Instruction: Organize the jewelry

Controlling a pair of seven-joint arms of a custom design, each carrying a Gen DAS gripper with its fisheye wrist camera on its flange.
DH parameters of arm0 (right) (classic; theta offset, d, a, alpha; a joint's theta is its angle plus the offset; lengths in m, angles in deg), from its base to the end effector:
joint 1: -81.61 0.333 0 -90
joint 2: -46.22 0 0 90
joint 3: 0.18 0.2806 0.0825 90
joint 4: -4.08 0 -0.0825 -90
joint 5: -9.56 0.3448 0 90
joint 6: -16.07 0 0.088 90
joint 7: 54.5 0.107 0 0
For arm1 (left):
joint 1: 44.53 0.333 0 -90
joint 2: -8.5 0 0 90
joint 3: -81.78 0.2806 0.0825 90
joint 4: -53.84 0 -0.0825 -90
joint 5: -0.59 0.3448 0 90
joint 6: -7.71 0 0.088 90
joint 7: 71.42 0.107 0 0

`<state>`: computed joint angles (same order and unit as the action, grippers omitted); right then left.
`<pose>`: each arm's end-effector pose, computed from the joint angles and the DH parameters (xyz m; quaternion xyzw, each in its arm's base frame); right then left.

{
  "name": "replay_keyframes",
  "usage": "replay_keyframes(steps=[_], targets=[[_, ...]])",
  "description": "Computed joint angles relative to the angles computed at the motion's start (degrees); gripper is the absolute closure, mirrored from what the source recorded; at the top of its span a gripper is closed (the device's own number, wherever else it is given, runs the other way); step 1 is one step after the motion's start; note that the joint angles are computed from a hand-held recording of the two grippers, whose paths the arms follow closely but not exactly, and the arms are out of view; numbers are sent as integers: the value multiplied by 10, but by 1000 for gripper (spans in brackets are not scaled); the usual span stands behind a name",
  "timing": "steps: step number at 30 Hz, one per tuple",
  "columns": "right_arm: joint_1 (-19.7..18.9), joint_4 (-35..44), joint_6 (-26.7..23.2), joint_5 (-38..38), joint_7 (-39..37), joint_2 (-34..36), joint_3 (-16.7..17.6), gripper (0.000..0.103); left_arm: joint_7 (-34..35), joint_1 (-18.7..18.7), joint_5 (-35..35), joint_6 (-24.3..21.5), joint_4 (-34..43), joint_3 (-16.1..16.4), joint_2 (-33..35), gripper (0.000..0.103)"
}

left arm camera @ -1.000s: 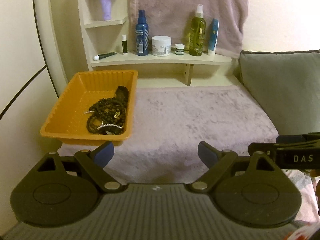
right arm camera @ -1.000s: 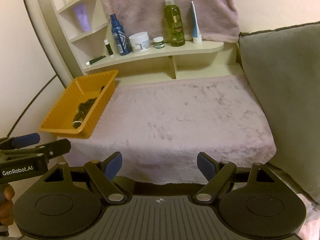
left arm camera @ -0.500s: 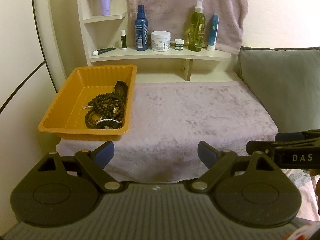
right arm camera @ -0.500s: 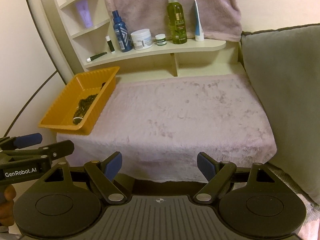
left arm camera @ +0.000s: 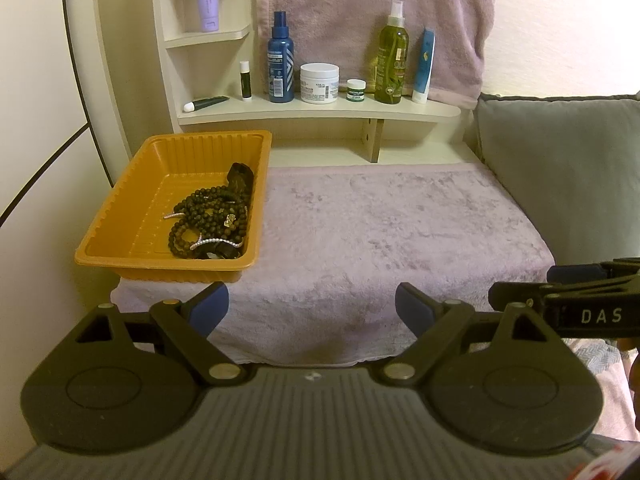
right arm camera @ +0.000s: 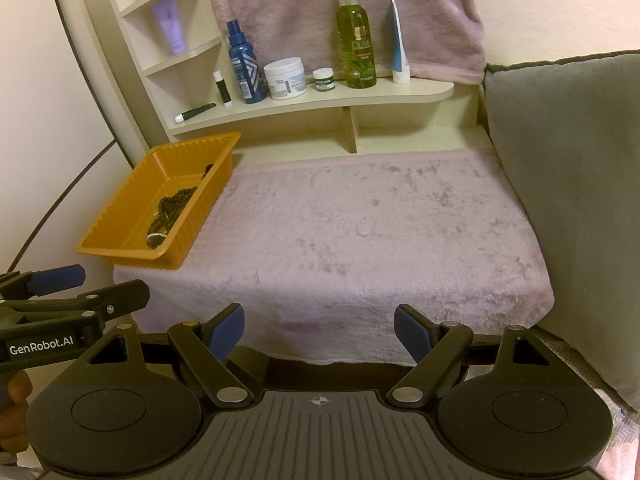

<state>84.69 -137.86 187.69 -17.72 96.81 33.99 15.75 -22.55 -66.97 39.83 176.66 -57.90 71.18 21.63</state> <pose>0.4346 0.1877 0.4351 -0.5613 0.7423 -0.1701 0.3242 0.4867 -0.3578 0.4342 -0.4842 0.7797 -0.3342 0.2145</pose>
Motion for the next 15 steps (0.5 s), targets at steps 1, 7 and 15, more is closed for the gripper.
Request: replay_keyframes(steps=[1, 7, 15], targets=[[0, 0, 1, -1, 0, 0, 0, 21, 1, 1, -1, 1, 0, 0, 0, 14], [-1, 0, 0, -4, 4, 0, 2, 21, -1, -1, 0, 0, 0, 0, -1, 14], [3, 2, 1, -1, -3, 1, -2, 21, 0, 0, -1, 0, 0, 0, -1, 14]])
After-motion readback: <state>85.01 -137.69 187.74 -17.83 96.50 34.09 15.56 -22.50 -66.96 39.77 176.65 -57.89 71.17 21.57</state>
